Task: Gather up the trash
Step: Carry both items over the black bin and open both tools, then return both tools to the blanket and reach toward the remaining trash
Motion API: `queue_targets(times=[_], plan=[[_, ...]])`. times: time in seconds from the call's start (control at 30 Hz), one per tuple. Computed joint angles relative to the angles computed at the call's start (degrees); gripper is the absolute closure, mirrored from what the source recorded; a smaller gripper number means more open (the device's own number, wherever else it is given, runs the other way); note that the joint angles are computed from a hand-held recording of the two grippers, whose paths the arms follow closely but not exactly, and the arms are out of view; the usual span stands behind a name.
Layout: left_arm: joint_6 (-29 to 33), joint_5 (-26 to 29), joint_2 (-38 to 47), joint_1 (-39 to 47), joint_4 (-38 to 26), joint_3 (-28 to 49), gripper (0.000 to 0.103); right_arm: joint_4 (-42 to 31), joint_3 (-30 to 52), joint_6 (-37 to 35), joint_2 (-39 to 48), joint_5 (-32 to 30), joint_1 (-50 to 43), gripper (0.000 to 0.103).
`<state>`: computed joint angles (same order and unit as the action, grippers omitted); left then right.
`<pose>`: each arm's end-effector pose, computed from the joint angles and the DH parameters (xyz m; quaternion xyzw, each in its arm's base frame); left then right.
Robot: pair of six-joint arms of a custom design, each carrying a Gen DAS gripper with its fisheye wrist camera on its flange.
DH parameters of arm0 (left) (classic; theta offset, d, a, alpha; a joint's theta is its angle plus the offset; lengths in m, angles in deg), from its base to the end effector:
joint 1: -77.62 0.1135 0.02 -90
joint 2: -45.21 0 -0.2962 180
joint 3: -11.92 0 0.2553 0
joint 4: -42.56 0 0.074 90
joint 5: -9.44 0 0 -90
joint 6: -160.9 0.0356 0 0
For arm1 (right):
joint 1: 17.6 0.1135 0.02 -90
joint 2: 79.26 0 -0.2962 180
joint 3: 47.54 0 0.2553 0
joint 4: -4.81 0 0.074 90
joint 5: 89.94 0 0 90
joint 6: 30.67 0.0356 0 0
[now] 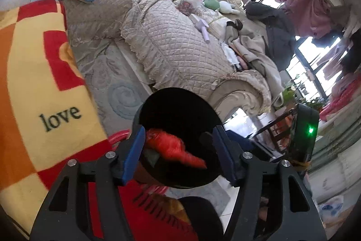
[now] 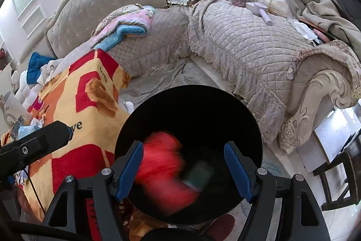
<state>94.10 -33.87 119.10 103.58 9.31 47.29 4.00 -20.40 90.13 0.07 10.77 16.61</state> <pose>0.1627 0.0504 0.1456 0.0409 0.9078 -0.2953 0.2950 0.1586 0.0998 0.1158 0.0015 0.9446 0.0951 0.3140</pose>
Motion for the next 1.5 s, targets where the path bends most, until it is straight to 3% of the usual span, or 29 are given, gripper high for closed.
queue_targets(times=[0.23,0.4,0.8,1.2,1.5], plan=[[2.47,-6.33,-5.38,5.28,1.23,-2.49,0.042,1.88,0.50,1.95,1.92,0.47,3.96,0.031],[10.02,-8.32,-7.19,14.67,1.35,-4.25,0.042,1.20,3.31,3.88,4.63,2.45,9.92,0.031],[28.94,-6.00,-0.50,38.79,-1.43,-1.23,0.042,-2.24,12.51,8.24,11.44,6.79,23.78,0.027],[45.92,-3.52,11.85,59.92,-9.37,9.63,0.042,-5.31,24.87,9.33,20.97,5.65,33.70,0.025],[47.89,-4.56,24.71,71.33,-10.06,23.44,0.042,-7.26,37.40,8.01,30.97,0.88,39.72,0.024]])
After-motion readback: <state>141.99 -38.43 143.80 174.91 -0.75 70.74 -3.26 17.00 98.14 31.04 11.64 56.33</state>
